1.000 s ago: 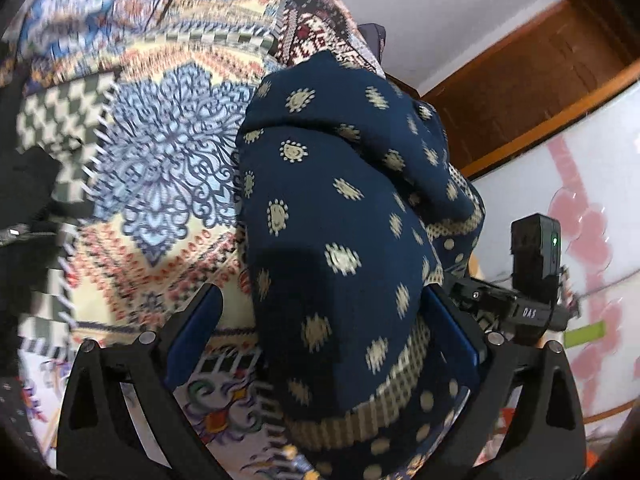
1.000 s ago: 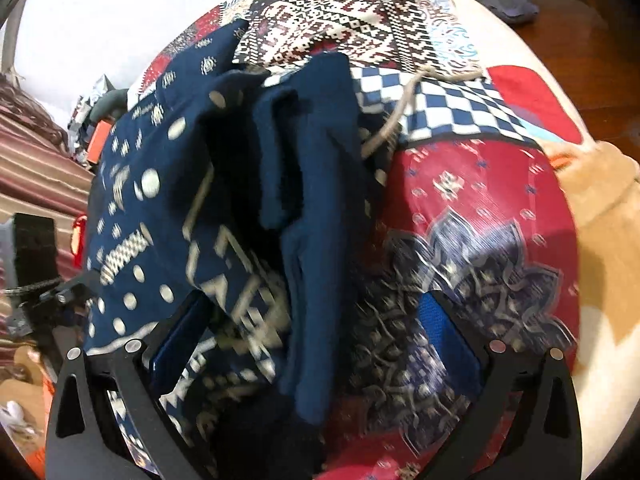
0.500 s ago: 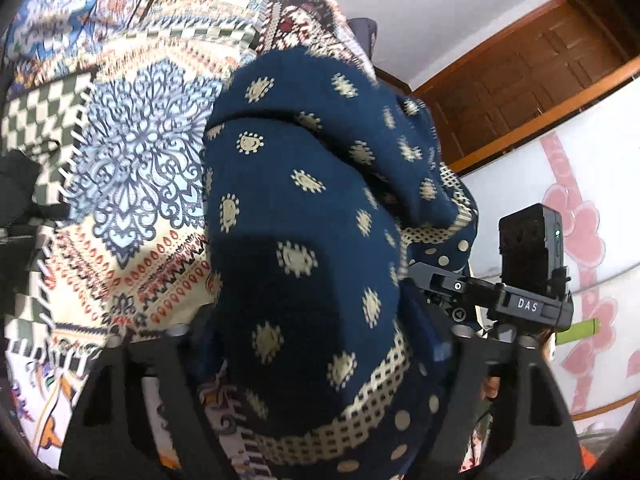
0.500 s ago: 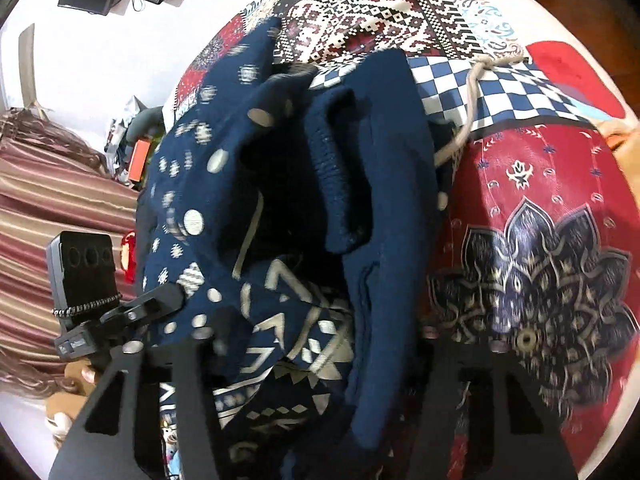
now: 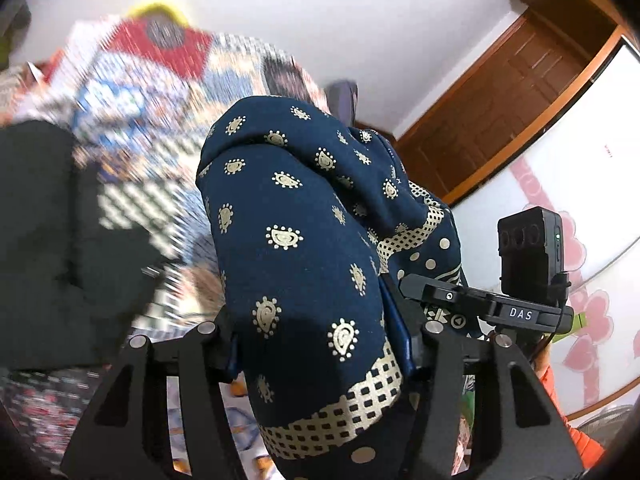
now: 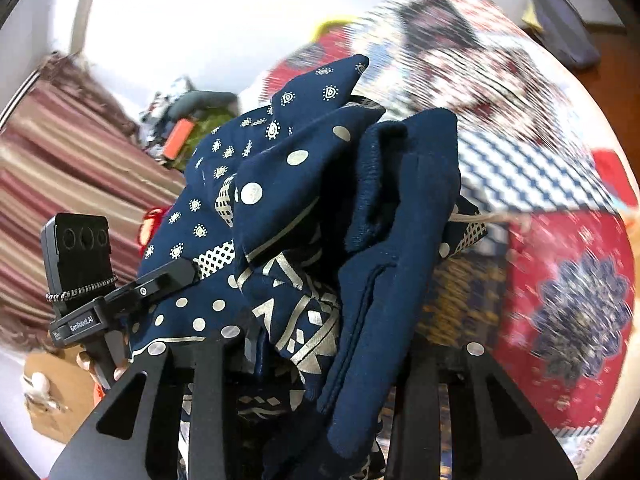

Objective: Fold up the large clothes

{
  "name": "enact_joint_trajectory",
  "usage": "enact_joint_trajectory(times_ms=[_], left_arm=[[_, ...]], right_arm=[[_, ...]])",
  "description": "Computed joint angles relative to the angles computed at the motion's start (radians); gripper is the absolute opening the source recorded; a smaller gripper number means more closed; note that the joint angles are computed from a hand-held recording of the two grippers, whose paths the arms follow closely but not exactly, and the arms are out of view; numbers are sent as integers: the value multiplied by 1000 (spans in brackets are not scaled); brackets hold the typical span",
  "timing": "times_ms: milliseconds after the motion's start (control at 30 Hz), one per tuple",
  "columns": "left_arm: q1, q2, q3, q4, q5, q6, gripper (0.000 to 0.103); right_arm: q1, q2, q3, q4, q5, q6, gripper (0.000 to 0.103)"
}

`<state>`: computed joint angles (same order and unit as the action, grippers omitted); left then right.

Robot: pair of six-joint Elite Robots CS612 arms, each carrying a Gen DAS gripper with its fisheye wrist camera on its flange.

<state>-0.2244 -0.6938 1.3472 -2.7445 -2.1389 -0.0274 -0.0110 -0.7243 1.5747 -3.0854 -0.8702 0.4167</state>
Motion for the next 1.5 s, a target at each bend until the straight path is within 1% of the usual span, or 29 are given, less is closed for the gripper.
enact_joint_trajectory(times_ms=[100,200,300,433,500,533,567,600,667,700,767,800,833,867,900,933,967,1000,1033,1067,1100,1167,1233,1267,1300,1333,1367,1400,1500], left_arm=[[29,-25,1,-21,13,6,56],[56,-32,-12,-44,37,12,56],[80,-20,-45,-58,64,6,56],[117,8,-92,-66,94,-12,56],[135,32,-120,-64,110,-25,56],[142,38,-126,-61,112,-31,56],[152,52,-142,-52,114,-42,56],[160,68,-159,-37,119,-56,57],[171,100,-192,6,137,-83,57],[180,103,-185,22,139,-86,57],[191,136,-216,88,161,-83,58],[194,153,-232,130,181,-80,60],[196,166,-242,154,192,-76,62],[198,171,-241,152,196,-71,68],[199,170,-227,125,202,-71,76],[198,163,-209,96,212,-66,79],[197,158,-202,87,228,-54,82],[193,152,-196,79,257,-32,83],[185,139,-180,66,296,-4,83],[183,139,-180,61,318,15,84],[178,131,-172,52,349,34,85],[171,115,-157,38,394,63,85],[167,100,-141,11,440,87,85],[163,95,-134,-5,471,98,85],[160,95,-138,-10,503,105,85],[157,96,-144,-12,543,105,85],[156,98,-151,-6,559,99,85],[161,105,-167,7,554,82,85],[179,139,-237,75,504,10,85]], right_arm=[[26,13,-54,-13,6,-7,32],[56,37,-127,-3,4,-18,32],[82,70,-206,18,1,-31,32],[122,136,-349,91,-6,-68,32],[137,163,-405,127,-7,-88,32],[146,187,-447,154,-9,-98,32],[153,196,-464,168,-11,-100,32],[162,224,-509,203,-12,-108,32],[175,255,-557,254,-16,-121,32],[181,273,-584,290,-19,-128,32],[194,317,-647,398,-37,-160,32],[201,331,-671,448,-50,-179,33],[211,346,-693,502,-91,-213,35],[218,348,-696,524,-127,-239,39],[221,349,-696,536,-149,-263,45],[225,342,-685,547,-176,-305,47],[227,333,-674,557,-196,-335,54],[229,320,-661,568,-224,-367,56],[232,305,-643,567,-259,-397,56],[234,306,-651,573,-285,-414,56],[236,288,-629,562,-328,-434,56],[237,267,-604,525,-374,-437,57],[233,241,-558,440,-391,-415,65],[232,236,-547,403,-402,-398,73],[236,247,-569,387,-416,-381,75],[237,246,-563,347,-419,-374,75],[240,261,-594,350,-415,-375,75],[242,269,-614,359,-400,-385,76],[253,306,-695,439,-369,-399,76]])
